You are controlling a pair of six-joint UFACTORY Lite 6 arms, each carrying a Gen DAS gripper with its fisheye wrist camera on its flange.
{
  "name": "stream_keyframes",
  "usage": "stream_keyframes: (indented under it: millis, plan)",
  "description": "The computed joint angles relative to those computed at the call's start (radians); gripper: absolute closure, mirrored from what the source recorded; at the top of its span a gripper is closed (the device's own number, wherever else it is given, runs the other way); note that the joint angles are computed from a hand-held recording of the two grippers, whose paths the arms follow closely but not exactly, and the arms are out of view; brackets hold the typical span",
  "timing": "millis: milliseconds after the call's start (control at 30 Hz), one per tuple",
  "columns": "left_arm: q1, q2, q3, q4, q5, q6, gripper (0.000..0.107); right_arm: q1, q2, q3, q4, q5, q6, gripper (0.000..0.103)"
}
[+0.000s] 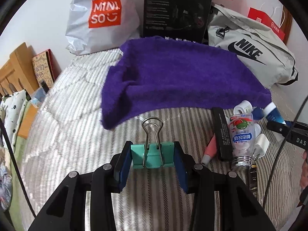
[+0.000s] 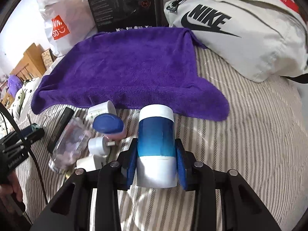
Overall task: Organize rigid objects
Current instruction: 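Carry the clip and bottle onto the purple towel and open both tools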
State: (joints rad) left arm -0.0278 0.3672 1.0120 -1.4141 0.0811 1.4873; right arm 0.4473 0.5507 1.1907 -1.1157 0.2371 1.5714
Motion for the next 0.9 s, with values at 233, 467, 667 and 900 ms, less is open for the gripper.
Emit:
stream_keyframes:
  millis: [233, 467, 667, 900]
  plan:
    - [0.036, -0.057, 0.017, 0.297, 0.071, -0.305, 0.067, 0.016, -0.083, -0.053, 0.124, -0.029, -0.127, 0.067]
    - [0.01, -0.076, 0.081, 0.6, 0.093, -0.611, 0.067, -0.002, -0.107, -0.049, 0.233, -0.068, -0.238, 0.067]
    - [-0.018, -0.064, 0.152, 0.763, 0.112, -0.775, 0.067, -0.027, -0.102, 0.001, 0.384, -0.064, -0.416, 0.067]
    - [-0.044, 0.024, 0.302, 0.886, 0.153, -0.906, 0.067, -0.051, -0.077, 0.096, 0.544, -0.019, -0.617, 0.067]
